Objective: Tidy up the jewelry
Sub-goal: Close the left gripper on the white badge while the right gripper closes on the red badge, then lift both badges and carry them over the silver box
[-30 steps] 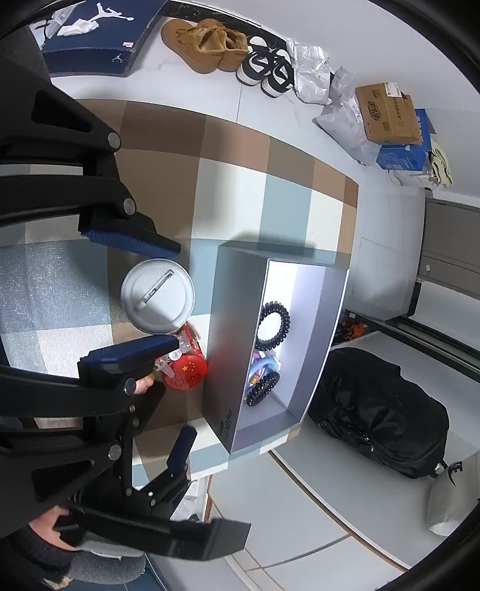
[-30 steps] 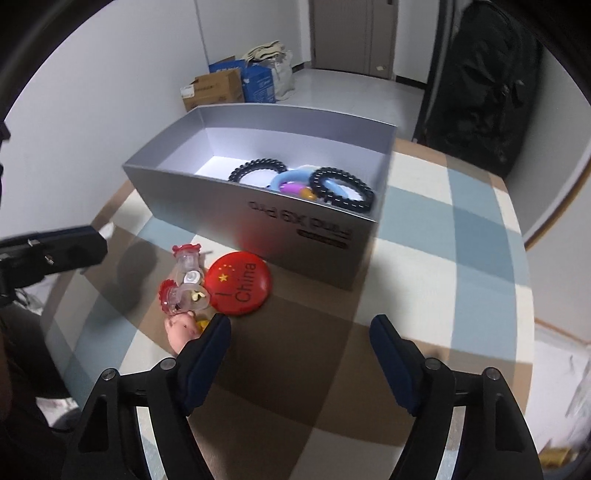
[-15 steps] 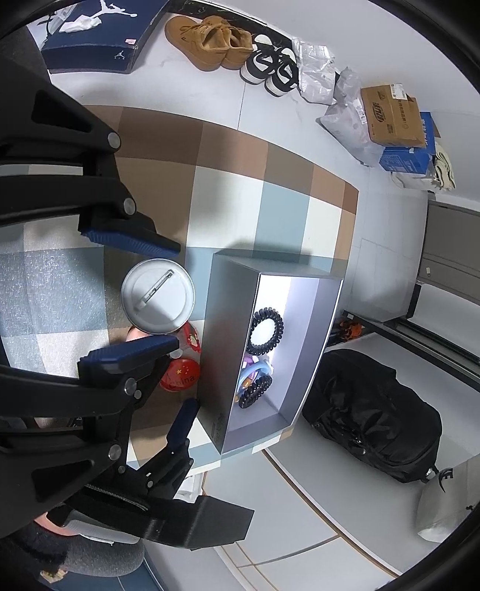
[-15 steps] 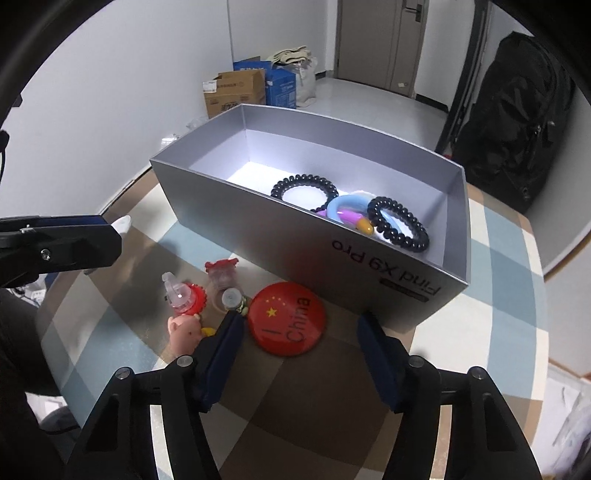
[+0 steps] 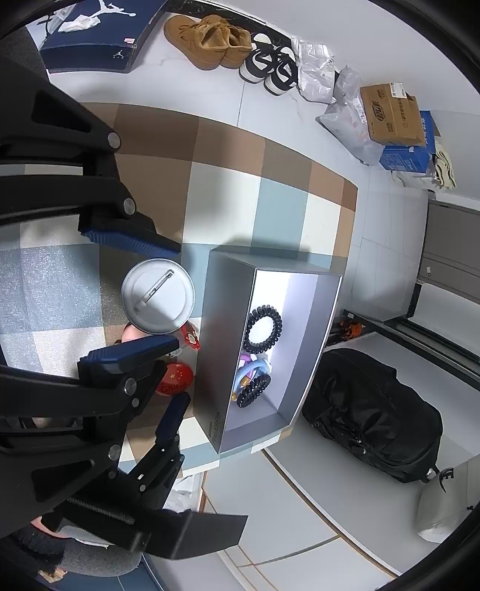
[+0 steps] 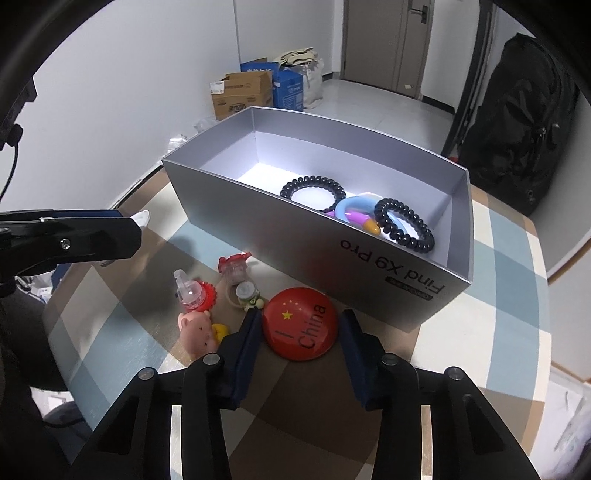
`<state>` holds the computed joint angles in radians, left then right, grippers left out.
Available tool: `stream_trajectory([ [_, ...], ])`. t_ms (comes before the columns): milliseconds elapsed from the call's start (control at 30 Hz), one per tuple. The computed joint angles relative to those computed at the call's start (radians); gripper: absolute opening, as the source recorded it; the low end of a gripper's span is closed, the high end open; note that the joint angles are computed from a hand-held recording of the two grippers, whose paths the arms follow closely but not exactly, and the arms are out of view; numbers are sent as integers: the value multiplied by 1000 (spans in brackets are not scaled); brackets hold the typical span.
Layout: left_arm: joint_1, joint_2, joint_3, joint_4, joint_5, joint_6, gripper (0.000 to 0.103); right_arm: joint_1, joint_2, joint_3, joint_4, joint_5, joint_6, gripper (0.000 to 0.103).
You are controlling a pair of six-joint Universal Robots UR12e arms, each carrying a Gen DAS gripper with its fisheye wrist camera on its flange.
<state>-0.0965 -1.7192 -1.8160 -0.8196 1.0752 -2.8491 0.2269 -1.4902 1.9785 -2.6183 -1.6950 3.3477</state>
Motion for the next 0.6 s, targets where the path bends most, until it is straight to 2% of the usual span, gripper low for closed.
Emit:
stream_trajectory([
  [400,-4,4,-10,34,-12,-15,37,-47,-54,47,-54,121,93,42],
  [600,-6,2,-13,71,-21,-44,37,-59,-75,64,-120,180,115,42],
])
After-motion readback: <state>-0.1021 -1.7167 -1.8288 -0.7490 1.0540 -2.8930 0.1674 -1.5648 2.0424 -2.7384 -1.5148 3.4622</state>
